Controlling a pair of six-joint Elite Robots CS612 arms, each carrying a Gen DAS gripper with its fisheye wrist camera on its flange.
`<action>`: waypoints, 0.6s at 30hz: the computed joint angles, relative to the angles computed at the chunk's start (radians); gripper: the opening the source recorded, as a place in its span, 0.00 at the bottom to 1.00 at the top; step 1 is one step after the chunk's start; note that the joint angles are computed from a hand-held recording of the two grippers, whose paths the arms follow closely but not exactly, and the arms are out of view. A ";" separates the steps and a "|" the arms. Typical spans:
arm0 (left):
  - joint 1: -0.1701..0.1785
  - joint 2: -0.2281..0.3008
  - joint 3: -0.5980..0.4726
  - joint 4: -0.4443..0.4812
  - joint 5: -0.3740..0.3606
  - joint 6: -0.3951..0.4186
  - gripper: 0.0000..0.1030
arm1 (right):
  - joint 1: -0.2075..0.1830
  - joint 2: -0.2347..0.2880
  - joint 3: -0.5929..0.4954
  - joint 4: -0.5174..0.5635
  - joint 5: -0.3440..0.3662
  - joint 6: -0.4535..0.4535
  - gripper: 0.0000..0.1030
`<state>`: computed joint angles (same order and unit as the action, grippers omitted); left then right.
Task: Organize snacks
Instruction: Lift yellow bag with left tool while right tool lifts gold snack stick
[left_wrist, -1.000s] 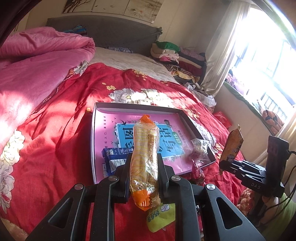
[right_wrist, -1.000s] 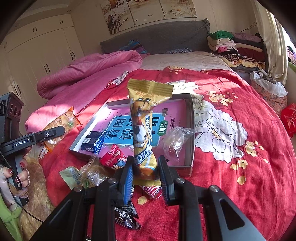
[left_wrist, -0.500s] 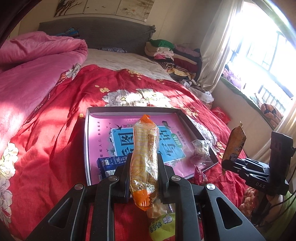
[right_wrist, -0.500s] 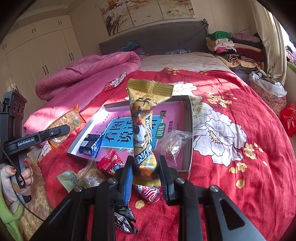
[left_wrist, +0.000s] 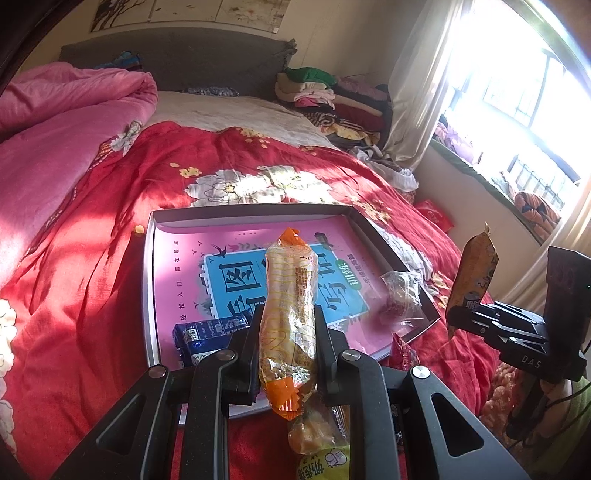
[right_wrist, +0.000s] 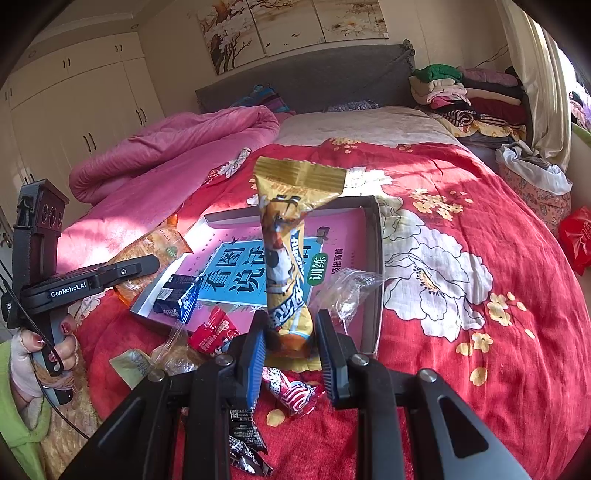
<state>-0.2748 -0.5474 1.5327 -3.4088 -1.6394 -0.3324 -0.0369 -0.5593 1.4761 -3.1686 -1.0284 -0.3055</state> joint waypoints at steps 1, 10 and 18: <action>0.000 0.002 -0.005 0.006 -0.003 0.004 0.22 | 0.000 0.001 -0.002 -0.002 -0.002 0.001 0.26; 0.005 0.029 -0.053 0.064 -0.057 0.040 0.22 | 0.003 0.009 -0.016 -0.003 -0.013 0.004 0.26; 0.014 0.051 -0.094 0.117 -0.115 0.038 0.22 | 0.007 0.015 -0.027 -0.010 -0.023 -0.001 0.26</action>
<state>-0.2605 -0.4967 1.4390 -3.2915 -1.7542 -0.2940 -0.0295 -0.5443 1.4489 -3.1782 -1.0516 -0.3063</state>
